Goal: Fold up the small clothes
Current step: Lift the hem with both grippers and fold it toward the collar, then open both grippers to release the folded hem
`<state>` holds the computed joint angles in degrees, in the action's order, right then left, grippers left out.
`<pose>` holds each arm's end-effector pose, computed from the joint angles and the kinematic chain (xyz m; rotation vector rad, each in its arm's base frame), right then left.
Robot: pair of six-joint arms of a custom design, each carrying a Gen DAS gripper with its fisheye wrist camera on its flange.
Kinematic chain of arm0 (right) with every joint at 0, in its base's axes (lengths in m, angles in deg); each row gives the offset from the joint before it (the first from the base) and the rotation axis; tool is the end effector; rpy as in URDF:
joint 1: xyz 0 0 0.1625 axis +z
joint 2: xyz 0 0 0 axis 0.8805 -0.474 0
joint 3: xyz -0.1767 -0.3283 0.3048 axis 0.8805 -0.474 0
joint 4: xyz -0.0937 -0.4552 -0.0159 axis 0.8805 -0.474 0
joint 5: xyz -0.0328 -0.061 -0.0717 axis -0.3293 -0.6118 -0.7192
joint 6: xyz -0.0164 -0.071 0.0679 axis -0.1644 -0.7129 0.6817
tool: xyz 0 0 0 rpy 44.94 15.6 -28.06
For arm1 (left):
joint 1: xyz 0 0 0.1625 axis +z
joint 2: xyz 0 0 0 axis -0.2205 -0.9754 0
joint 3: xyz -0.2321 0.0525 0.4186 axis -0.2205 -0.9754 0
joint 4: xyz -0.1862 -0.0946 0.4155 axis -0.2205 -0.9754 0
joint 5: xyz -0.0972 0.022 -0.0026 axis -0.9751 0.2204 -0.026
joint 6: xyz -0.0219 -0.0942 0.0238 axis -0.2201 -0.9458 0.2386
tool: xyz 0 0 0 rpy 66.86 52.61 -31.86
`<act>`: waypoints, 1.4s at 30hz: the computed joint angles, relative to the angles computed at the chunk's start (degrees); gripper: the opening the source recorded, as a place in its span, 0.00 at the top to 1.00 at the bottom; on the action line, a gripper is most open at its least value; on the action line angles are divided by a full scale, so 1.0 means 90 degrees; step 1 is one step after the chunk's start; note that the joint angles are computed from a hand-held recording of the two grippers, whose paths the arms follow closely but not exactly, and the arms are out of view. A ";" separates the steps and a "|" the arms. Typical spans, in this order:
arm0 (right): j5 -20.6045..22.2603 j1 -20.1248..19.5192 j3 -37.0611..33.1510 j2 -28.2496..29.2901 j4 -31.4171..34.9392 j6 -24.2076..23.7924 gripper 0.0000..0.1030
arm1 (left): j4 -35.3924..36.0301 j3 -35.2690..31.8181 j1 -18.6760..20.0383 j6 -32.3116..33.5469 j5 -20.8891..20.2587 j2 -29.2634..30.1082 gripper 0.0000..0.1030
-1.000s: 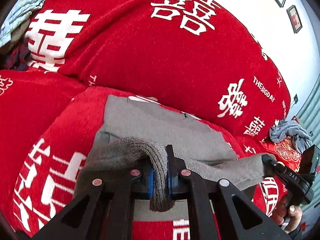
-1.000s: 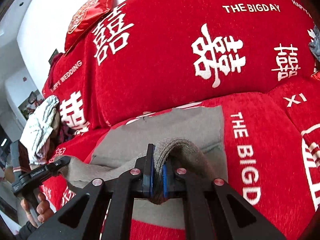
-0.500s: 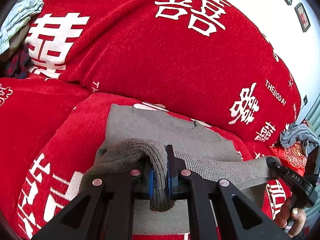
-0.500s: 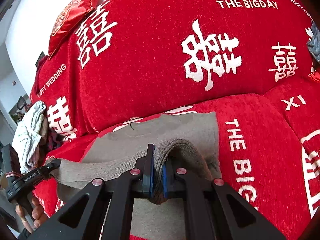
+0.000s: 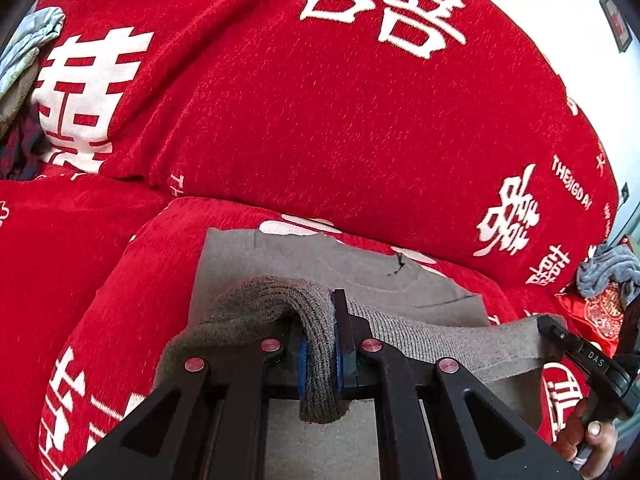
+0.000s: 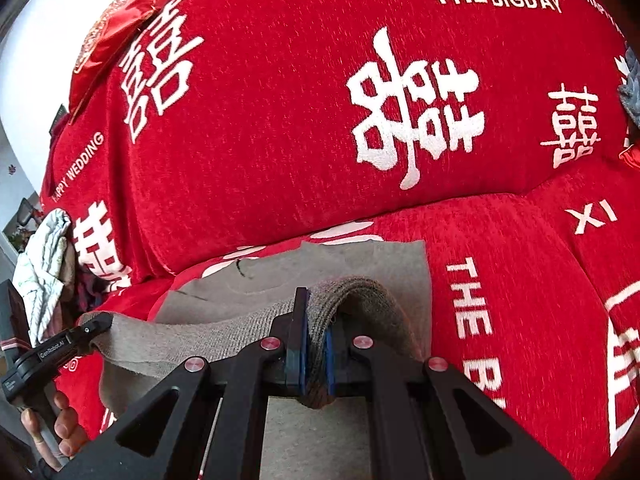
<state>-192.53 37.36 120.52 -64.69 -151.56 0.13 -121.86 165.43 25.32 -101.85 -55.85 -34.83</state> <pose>0.1323 -0.2369 0.2697 0.1928 -2.4965 1.1468 -0.2021 -0.2575 0.1662 0.3039 2.5315 -1.0157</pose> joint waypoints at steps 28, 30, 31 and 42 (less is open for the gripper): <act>0.0079 -0.0755 -0.0820 0.1766 -0.0664 -0.0422 0.93 | -0.1941 -0.0738 0.1616 0.2017 0.0237 0.2083 0.89; 0.0065 -0.0772 -0.0874 0.1861 -0.0686 -0.0421 0.93 | -0.2027 -0.0793 0.1714 0.2107 0.0227 0.2163 0.89; 0.0045 -0.0778 -0.0898 0.1917 -0.0700 -0.0416 0.93 | -0.2064 -0.0829 0.1773 0.2150 0.0210 0.2206 0.89; 0.0255 -0.1375 -0.1176 0.2128 0.0059 0.0219 0.91 | -0.2372 -0.1224 0.2934 0.2498 -0.0781 0.2616 0.88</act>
